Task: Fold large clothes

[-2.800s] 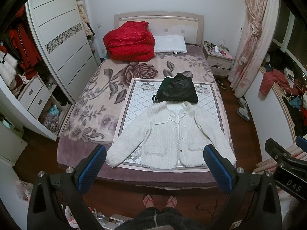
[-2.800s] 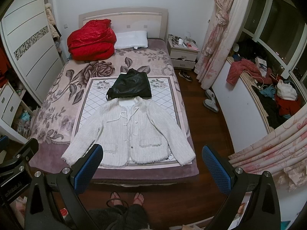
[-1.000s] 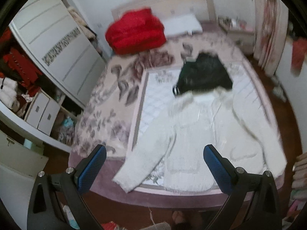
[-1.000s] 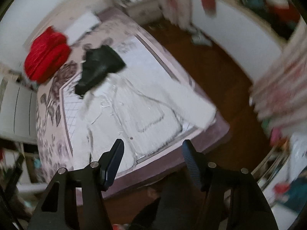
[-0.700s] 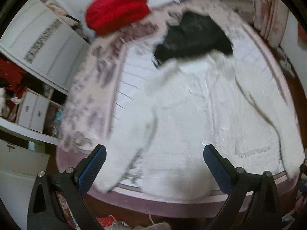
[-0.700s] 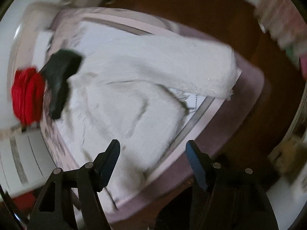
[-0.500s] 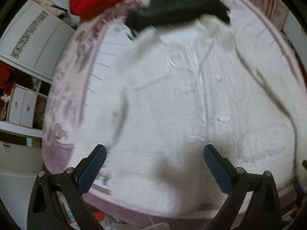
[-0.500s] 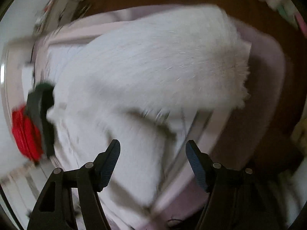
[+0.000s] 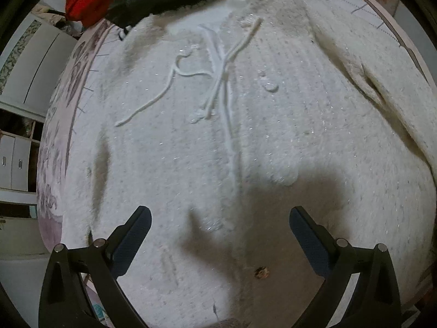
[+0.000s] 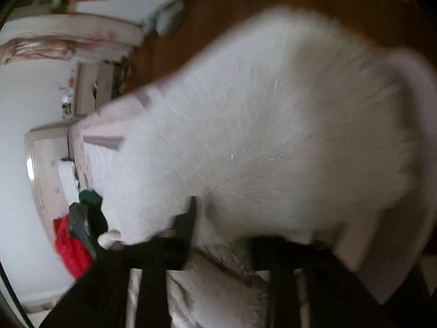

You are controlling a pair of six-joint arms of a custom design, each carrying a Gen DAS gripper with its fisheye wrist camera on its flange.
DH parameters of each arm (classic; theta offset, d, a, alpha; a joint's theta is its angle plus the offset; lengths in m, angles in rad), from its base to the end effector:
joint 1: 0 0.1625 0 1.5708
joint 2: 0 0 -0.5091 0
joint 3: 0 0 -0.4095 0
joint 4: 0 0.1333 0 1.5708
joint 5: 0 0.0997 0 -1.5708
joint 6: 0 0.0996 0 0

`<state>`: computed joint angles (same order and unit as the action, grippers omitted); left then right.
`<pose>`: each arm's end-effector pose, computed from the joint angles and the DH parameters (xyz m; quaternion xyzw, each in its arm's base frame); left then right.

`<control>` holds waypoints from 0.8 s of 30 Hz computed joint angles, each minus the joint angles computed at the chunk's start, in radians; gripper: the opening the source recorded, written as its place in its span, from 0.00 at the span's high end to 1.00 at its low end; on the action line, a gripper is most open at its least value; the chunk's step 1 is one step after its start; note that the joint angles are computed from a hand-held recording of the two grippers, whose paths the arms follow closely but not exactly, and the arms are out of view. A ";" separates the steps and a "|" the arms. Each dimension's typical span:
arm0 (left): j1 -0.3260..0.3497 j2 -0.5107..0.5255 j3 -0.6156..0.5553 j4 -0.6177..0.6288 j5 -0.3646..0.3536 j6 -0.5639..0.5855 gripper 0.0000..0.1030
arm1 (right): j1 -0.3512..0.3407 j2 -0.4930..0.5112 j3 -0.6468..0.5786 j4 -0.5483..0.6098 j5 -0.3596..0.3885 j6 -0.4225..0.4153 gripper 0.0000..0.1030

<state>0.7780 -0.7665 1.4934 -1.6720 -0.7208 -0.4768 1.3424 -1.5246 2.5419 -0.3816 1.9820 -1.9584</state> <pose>-0.3633 -0.6501 0.1318 0.2617 0.8361 -0.0069 0.4822 0.0338 -0.2676 0.1883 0.6369 0.6054 -0.4756 0.0409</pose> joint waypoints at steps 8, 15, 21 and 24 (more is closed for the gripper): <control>0.007 0.052 -0.022 -0.039 0.040 0.043 0.00 | 0.097 0.053 -0.085 -0.065 0.268 0.055 0.94; 0.033 0.043 -0.092 -0.003 0.032 -0.010 0.00 | 0.348 0.090 -0.441 0.345 0.590 -0.200 0.95; 0.084 -0.006 -0.163 0.069 0.074 -0.139 0.00 | 0.485 0.329 -0.855 0.563 0.673 -0.584 0.95; 0.116 -0.046 -0.177 0.100 0.106 -0.210 0.00 | 0.530 0.531 -1.105 0.687 0.653 -0.781 0.94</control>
